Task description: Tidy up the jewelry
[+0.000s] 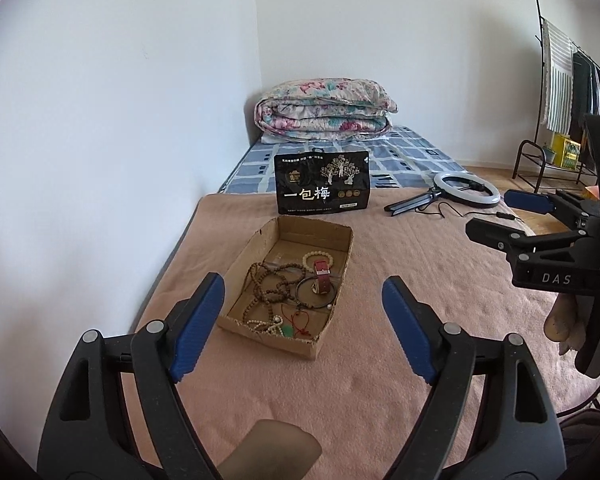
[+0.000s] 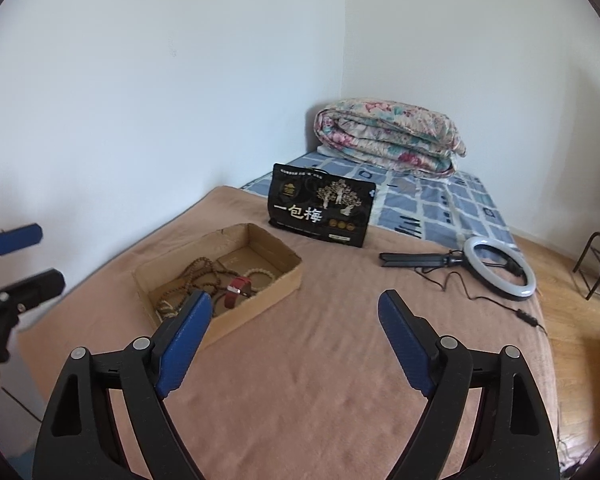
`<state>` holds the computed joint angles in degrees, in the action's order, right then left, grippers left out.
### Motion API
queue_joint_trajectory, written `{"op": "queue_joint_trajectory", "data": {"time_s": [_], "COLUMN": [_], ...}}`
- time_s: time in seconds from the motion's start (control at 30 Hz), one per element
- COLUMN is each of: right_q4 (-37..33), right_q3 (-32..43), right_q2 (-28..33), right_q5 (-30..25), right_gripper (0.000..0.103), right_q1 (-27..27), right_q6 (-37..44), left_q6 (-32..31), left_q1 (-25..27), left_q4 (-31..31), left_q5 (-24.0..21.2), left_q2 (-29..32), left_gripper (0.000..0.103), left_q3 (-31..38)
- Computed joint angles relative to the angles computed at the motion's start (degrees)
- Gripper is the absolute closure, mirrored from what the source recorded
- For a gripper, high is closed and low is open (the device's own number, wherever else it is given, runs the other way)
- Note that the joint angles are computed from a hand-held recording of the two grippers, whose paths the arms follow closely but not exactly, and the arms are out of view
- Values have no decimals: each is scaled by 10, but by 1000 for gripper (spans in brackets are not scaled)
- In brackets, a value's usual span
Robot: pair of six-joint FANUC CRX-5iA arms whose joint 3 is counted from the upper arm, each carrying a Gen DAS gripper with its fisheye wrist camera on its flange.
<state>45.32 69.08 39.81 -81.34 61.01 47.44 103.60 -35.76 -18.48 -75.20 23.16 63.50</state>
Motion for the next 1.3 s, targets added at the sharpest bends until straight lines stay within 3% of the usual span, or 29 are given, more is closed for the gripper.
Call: {"op": "queue_joint_trajectory", "data": {"time_s": [0.1, 0.47, 1.3], "right_q4": [10, 29, 38], "right_q3": [-68, -177, -213], "right_q2": [-36, -97, -118], "right_q5": [17, 33, 31], "right_gripper": [17, 17, 17], "right_q1": [4, 14, 14], "right_q6": [-25, -77, -108], "left_q6": [18, 27, 31], "left_q1": [-9, -26, -30], "left_q4": [-16, -39, -41], "left_q5": [-3, -3, -14], "left_q2": [-11, -28, -36], "left_gripper": [0, 0, 0], "left_q3": [-10, -22, -21]}}
